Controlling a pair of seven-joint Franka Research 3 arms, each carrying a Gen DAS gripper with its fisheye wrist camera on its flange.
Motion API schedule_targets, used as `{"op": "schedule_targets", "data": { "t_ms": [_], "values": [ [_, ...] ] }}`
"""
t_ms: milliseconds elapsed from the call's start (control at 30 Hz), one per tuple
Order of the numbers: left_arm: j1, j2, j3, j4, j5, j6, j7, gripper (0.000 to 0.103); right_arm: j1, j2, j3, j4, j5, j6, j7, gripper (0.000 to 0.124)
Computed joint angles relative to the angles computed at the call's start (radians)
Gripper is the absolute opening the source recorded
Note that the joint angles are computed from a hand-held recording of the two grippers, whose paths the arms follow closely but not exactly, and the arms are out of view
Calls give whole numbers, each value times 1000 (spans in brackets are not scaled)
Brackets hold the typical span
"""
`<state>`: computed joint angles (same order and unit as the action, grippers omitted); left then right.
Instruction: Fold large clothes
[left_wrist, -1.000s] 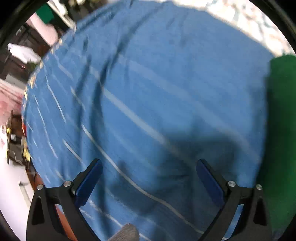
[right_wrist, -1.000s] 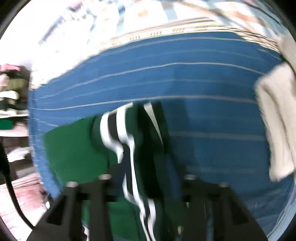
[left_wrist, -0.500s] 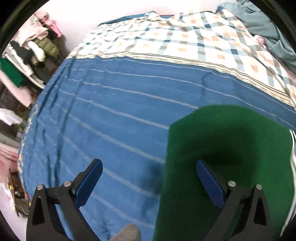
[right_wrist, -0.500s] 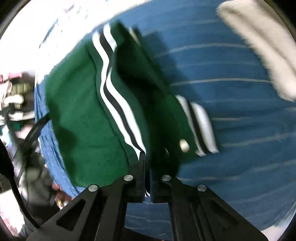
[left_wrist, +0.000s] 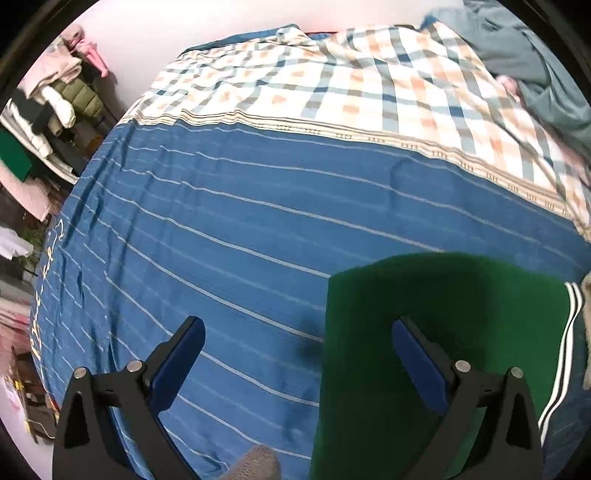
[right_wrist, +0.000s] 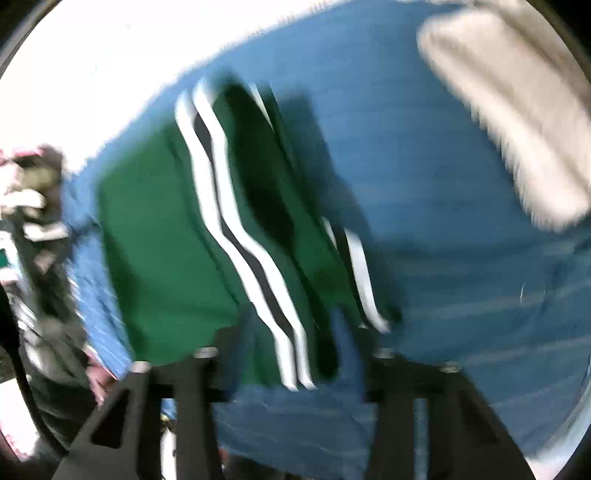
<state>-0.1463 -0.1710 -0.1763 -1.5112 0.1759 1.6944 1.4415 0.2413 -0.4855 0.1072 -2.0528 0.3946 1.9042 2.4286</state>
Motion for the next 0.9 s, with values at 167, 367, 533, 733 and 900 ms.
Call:
{"op": "schedule_targets", "data": {
  "t_ms": [167, 367, 533, 733, 900],
  "values": [
    [-8, 40, -14, 14, 17, -7, -21, 103, -11, 146, -37, 44, 10, 198, -144, 59],
    [-35, 62, -39, -25, 128, 41, 7, 103, -3, 403, -93, 156, 186, 204, -363, 28],
    [-21, 95, -11, 16, 34, 3, 19, 103, -26, 398, -66, 224, 10, 221, -212, 9],
    [-27, 128, -20, 67, 58, -50, 30, 103, -9, 559, -46, 428, -178, 12, -158, 11],
    [9, 36, -1, 49, 164, -84, -31, 103, 14, 617, -57, 636, -227, -183, -138, 18]
  ]
}}
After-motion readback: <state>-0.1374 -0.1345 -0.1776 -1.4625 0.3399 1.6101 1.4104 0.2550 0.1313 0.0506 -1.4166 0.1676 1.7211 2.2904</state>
